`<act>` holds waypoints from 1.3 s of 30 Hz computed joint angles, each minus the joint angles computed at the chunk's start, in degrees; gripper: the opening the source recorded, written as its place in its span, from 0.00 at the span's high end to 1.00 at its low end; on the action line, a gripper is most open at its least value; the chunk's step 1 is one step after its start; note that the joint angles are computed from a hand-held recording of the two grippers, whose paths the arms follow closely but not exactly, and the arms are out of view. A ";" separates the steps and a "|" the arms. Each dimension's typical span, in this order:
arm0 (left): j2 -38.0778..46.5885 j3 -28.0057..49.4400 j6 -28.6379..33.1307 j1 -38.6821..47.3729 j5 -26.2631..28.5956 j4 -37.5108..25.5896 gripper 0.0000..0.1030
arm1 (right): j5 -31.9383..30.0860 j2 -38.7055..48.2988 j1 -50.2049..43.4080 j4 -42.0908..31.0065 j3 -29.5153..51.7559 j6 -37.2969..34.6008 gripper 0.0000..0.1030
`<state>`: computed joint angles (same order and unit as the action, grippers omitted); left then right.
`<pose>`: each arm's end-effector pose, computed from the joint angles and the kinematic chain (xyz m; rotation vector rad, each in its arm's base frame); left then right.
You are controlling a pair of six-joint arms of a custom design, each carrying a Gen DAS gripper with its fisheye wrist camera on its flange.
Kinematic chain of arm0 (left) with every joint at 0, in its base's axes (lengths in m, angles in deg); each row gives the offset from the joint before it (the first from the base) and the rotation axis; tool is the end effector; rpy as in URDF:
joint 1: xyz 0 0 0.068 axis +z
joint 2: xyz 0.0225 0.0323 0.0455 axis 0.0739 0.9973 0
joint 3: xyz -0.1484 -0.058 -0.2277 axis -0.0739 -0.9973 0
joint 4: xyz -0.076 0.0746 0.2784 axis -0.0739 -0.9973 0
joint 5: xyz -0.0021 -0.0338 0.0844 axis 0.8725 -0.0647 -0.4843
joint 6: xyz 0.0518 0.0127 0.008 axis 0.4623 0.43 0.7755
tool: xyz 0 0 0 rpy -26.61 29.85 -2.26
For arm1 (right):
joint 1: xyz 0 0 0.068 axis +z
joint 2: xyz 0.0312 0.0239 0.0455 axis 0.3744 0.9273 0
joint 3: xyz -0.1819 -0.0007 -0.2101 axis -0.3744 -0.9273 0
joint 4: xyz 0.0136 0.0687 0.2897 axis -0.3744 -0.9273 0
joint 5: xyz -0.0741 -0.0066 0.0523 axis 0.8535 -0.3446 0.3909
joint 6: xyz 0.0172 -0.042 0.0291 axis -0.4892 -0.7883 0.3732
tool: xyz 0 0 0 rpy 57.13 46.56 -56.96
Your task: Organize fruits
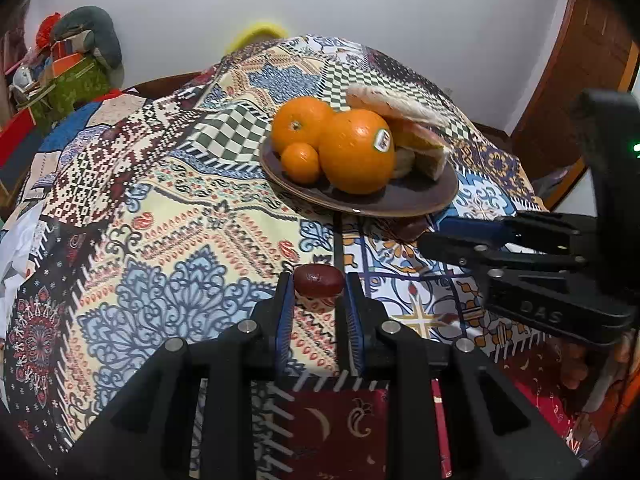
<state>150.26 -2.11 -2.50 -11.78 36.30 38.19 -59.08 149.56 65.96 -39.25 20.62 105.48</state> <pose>0.2855 -0.0876 0.0862 0.4005 2.4779 -0.3098 0.2583 0.2432 0.1183 -0.2836 2.5452 0.3519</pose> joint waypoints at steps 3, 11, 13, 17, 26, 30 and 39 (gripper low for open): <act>-0.03 0.08 0.25 0.91 0.60 0.13 0.76 | -0.32 1.57 0.00 -0.01 1.07 -0.23 0.75; 0.57 0.21 0.23 1.29 1.27 0.69 0.76 | -0.28 3.81 -0.44 0.12 2.83 -0.28 0.75; 0.43 0.18 0.28 1.15 1.21 0.72 0.76 | -0.19 3.70 -0.35 0.02 2.84 -0.29 0.77; -0.22 0.39 0.17 0.77 1.10 0.55 0.76 | -0.80 1.69 -0.38 1.20 0.81 0.00 0.77; -2.07 2.61 -0.83 -1.64 0.82 -0.82 0.76 | -0.15 -6.86 -0.83 1.94 -4.84 0.48 0.77; -1.51 4.47 -1.40 -3.51 0.39 -0.99 0.76 | 1.23 -11.12 -1.99 2.05 -6.59 -0.18 0.77; 4.04 10.22 -2.05 -6.99 -0.12 -2.36 0.76 | 1.95 -9.94 -4.29 2.78 -5.81 -2.71 0.77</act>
